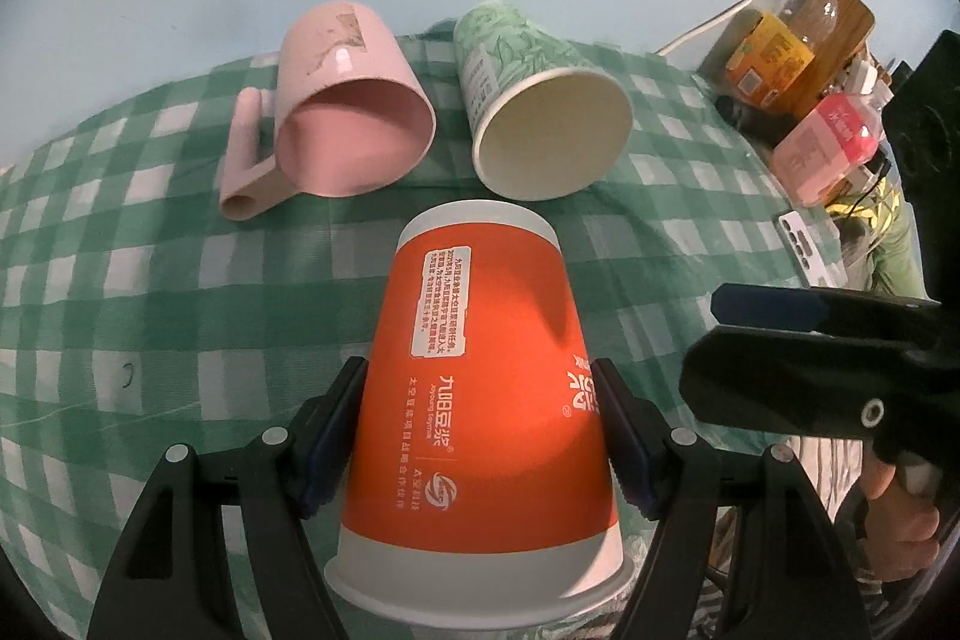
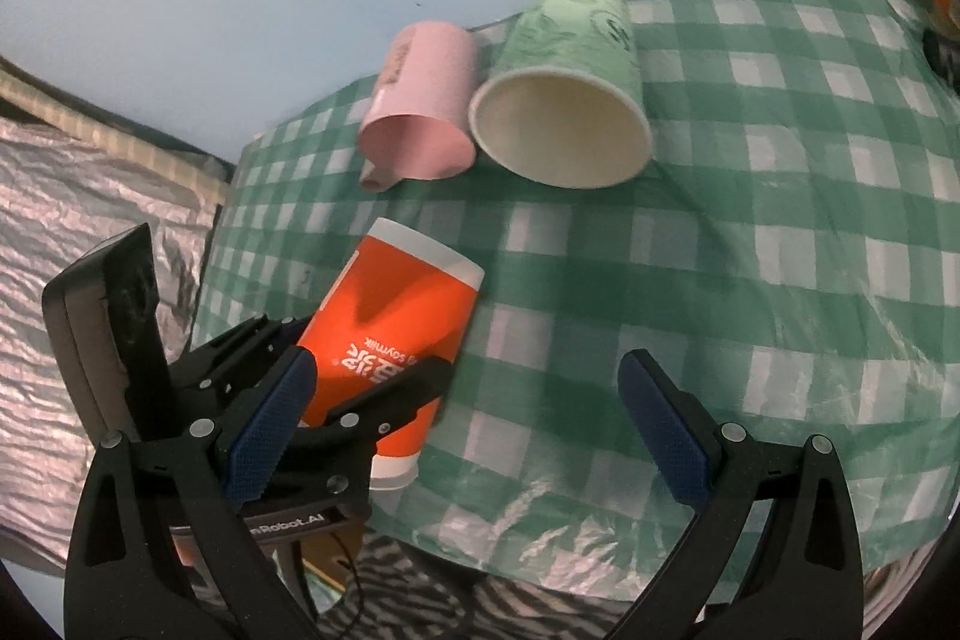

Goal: Flip cup upside down
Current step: 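Lift the orange paper cup with the right gripper and rotate it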

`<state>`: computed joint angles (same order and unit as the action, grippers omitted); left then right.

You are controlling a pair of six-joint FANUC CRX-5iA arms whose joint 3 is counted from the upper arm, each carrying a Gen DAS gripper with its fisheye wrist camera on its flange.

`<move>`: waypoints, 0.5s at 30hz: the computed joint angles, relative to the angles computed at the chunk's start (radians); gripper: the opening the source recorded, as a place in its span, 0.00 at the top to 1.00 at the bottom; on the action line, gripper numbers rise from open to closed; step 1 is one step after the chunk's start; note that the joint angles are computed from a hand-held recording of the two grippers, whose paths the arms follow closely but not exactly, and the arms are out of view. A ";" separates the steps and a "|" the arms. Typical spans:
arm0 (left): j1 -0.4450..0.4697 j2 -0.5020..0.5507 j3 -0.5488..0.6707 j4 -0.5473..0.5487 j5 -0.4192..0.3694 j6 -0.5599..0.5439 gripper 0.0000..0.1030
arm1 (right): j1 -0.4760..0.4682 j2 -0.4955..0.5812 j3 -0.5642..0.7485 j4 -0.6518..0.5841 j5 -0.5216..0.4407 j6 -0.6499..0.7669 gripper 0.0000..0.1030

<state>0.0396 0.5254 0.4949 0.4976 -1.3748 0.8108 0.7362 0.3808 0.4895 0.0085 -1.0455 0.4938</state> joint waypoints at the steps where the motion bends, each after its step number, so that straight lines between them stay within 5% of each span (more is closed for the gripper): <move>1: -0.003 0.003 0.004 -0.005 -0.001 0.004 0.28 | -0.003 -0.002 -0.005 -0.005 0.004 0.001 0.02; 15: 0.006 0.019 0.045 -0.035 -0.039 0.057 0.14 | -0.016 0.006 -0.002 -0.025 0.014 -0.002 0.02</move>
<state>0.0451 0.5441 0.5398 0.4622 -1.4138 0.8674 0.7198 0.3872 0.4879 -0.0168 -1.0316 0.4919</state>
